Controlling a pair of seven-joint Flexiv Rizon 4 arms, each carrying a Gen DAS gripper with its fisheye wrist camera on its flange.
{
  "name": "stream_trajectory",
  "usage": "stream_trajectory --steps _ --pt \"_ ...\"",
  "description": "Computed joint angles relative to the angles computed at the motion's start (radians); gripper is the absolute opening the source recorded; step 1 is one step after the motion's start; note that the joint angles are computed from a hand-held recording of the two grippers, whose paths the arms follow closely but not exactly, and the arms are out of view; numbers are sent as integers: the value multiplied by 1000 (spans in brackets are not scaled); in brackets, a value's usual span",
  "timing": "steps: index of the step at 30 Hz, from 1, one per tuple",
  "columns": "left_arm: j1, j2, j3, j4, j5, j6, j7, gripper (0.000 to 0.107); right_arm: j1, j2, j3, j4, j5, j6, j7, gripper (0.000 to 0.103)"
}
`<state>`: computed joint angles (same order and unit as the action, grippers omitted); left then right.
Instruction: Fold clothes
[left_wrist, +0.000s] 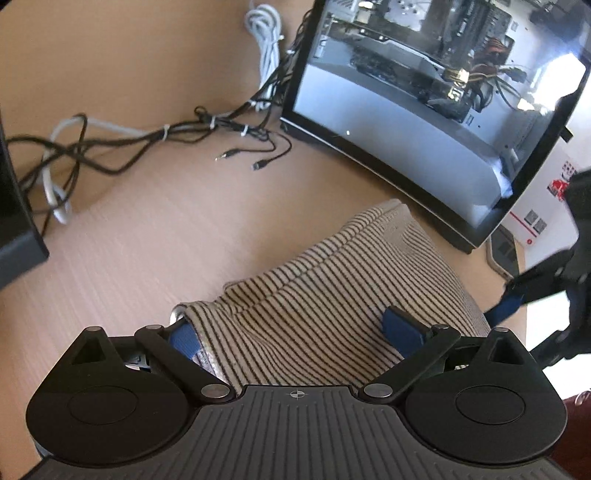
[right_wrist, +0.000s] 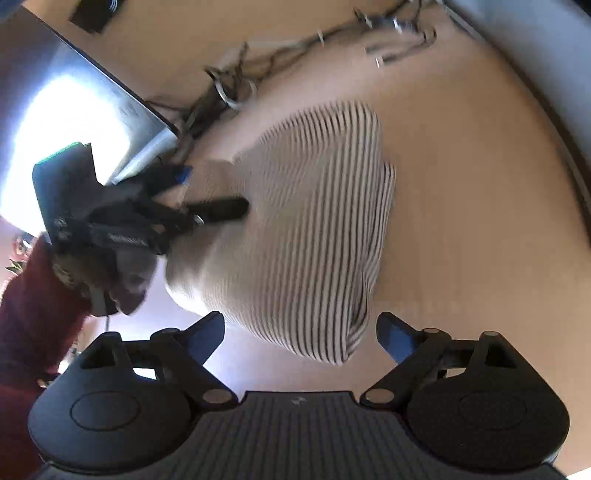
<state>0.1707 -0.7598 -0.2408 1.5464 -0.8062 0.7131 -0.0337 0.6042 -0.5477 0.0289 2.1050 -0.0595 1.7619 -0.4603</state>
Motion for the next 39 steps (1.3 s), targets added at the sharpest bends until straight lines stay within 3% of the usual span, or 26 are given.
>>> stream_trajectory --steps 1,5,7,11,15,17,19,22,24,27,31,33,38,39 --pt "0 -2 4 -3 3 -7 -11 101 -4 -13 6 -12 3 -11 9 83" --pt "-5 -12 15 -10 6 8 -59 101 -17 -67 19 -49 27 57 25 83" --pt "-1 -27 24 -35 14 -14 -117 101 1 -74 -5 -65 15 46 4 83" --pt "21 -37 23 -45 11 -19 -163 101 -50 -82 25 -100 -16 4 -23 83" --pt "42 -22 10 -20 -20 7 -160 101 -119 -86 79 -132 -41 -30 -40 83" --pt "58 4 -13 11 -61 33 -107 101 -203 -100 169 -144 -42 7 -51 90" --pt "72 30 -40 38 -117 55 -25 101 -221 -107 190 -142 -33 32 -41 97" --pt "58 42 -54 37 -167 64 54 102 -233 -126 204 -144 -24 45 -16 97" --pt "29 22 -32 3 -136 47 34 102 -233 -140 202 -149 -18 40 4 96" --pt "-6 -36 6 -74 -51 6 -57 102 -234 -165 204 -145 -10 124 10 85" --pt "3 -89 18 -152 22 -85 -172 102 -169 -141 107 -130 11 127 5 81" --pt "12 -88 15 -152 38 -103 -174 102 -141 -137 57 -136 28 111 5 80" --pt "27 -52 11 -77 28 -86 -154 102 12 -152 -185 -207 26 5 -27 80" --pt "28 -43 9 -61 19 -80 -158 103 6 -175 -192 -244 12 -8 -36 80"
